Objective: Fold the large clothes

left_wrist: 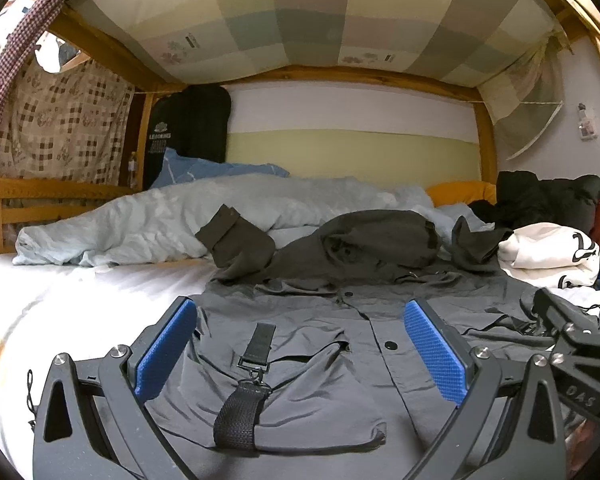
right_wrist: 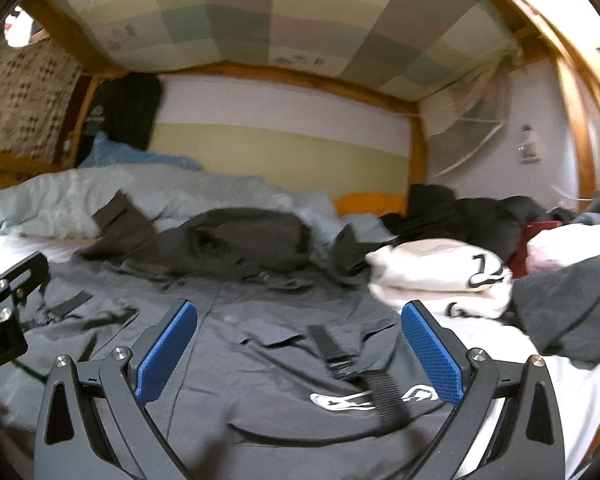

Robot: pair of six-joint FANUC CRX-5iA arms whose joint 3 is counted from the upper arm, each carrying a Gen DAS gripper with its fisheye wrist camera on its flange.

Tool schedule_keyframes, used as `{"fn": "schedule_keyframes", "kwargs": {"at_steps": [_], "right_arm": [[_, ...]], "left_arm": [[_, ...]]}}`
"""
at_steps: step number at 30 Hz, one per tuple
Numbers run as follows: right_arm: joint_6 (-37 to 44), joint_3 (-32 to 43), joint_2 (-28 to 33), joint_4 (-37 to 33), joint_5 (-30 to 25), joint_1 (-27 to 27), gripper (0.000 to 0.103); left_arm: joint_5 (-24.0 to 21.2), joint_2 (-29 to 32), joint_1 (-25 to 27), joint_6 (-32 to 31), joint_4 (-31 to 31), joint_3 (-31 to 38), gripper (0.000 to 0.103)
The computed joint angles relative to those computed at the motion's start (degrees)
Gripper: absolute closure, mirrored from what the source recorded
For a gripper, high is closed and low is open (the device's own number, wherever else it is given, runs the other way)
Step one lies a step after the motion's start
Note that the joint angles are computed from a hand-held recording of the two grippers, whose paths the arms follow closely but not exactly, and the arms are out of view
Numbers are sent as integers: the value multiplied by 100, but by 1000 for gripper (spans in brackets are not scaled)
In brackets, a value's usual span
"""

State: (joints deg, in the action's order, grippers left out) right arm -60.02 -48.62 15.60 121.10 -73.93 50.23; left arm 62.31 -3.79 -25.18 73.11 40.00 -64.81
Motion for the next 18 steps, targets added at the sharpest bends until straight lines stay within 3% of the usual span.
{"fn": "schedule_keyframes", "kwargs": {"at_steps": [3,5,9,11,13,14,18], "right_arm": [[85,-132,-381,232,521,-126,0],[189,-192,-616,150,714,-88,0],[155,-390,-1195,163,889,-19,0],[247,-446,-1452,65,998,58,0],[525,-472,-1628,-347,859,322,0],[660,-465,-1659,-577,738,460,0],[1012,-514,-1924,-978,843,671,0]], "left_arm": [[-51,-227,-506,-392,850,-52,0],[-238,-608,-446,-327,661,-173,0],[16,-1035,-1326,-1418,1995,-161,0],[-260,-1397,-1498,-1854,2427,-123,0],[-1030,-1877,-1303,-2078,2489,-132,0],[-1151,-2030,-1342,-2114,2630,-151,0],[-1050,-2377,-1610,-2376,2884,-240,0]]}}
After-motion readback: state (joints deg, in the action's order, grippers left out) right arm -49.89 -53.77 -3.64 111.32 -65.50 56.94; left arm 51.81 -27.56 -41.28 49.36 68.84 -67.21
